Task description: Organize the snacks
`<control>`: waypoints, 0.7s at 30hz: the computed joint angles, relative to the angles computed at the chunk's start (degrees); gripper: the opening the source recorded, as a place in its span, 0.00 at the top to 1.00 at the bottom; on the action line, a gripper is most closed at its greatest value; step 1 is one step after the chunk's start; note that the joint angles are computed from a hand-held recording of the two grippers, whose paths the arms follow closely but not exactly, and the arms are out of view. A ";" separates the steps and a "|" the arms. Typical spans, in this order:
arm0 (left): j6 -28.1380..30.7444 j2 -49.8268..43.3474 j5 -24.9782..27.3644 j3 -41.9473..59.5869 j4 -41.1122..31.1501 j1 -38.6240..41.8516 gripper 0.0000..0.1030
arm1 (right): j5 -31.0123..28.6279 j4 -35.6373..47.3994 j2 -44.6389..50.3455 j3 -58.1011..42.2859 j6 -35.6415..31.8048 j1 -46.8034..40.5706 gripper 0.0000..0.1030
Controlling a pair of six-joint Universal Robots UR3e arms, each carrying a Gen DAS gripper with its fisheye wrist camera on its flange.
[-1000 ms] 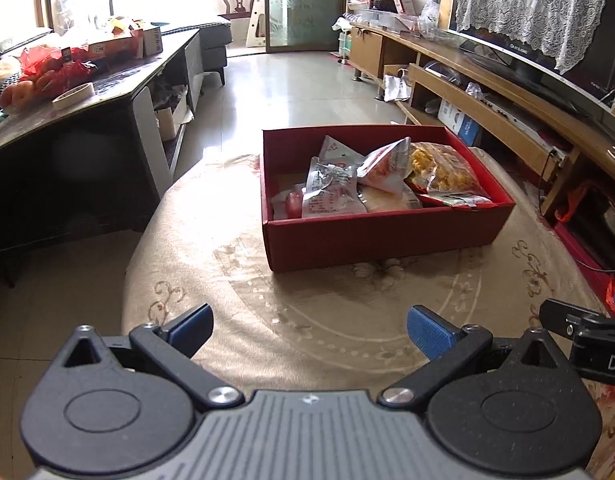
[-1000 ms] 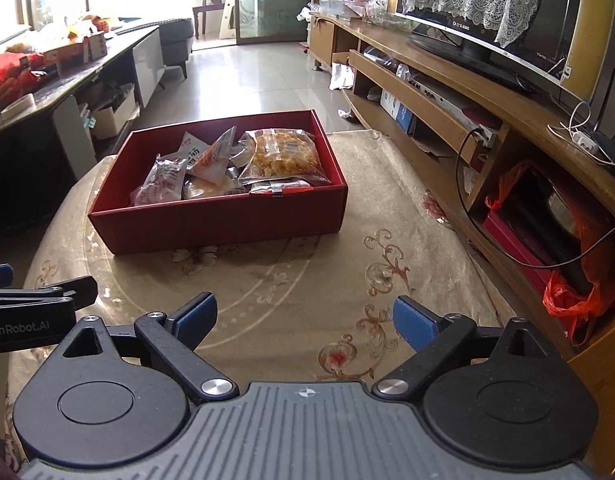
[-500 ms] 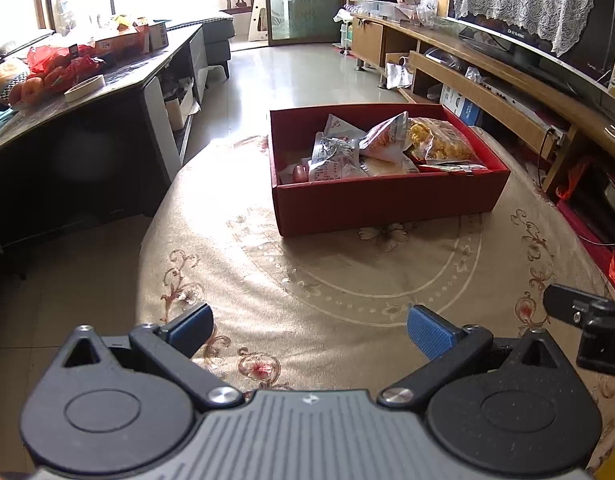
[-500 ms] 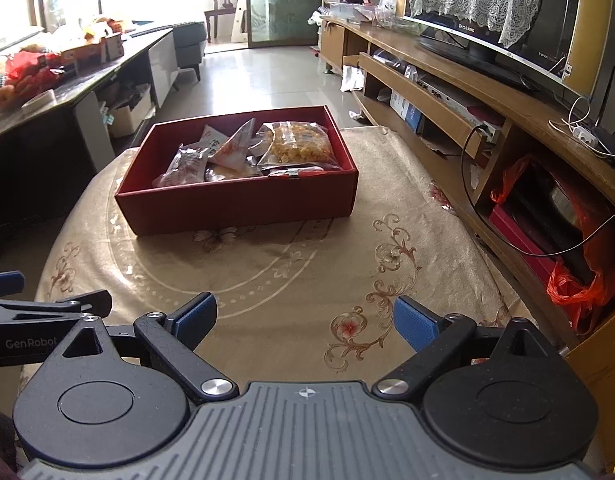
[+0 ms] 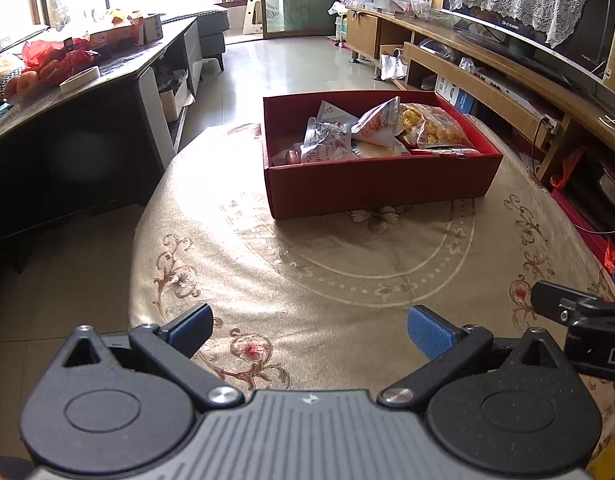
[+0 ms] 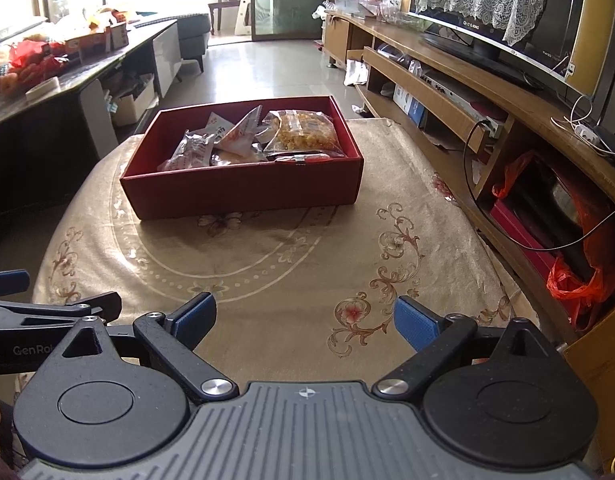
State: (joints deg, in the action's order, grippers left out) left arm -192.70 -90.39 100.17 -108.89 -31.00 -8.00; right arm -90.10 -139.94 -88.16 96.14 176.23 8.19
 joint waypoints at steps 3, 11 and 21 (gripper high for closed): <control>0.04 -0.01 0.09 -0.12 0.10 -0.27 0.02 | -0.58 0.36 0.33 -0.17 -0.23 0.43 0.05; 0.06 0.00 0.40 -0.31 0.78 -0.51 0.02 | -0.95 1.04 0.52 -0.50 -0.28 0.61 0.05; 0.05 -0.13 0.73 -0.33 1.06 -0.66 0.02 | -0.90 1.05 0.68 -0.57 -0.35 0.66 0.05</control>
State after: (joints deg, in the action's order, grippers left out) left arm -192.65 -90.52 100.90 -109.22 -29.94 -8.67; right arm -91.00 -138.89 -87.48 95.57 175.88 8.85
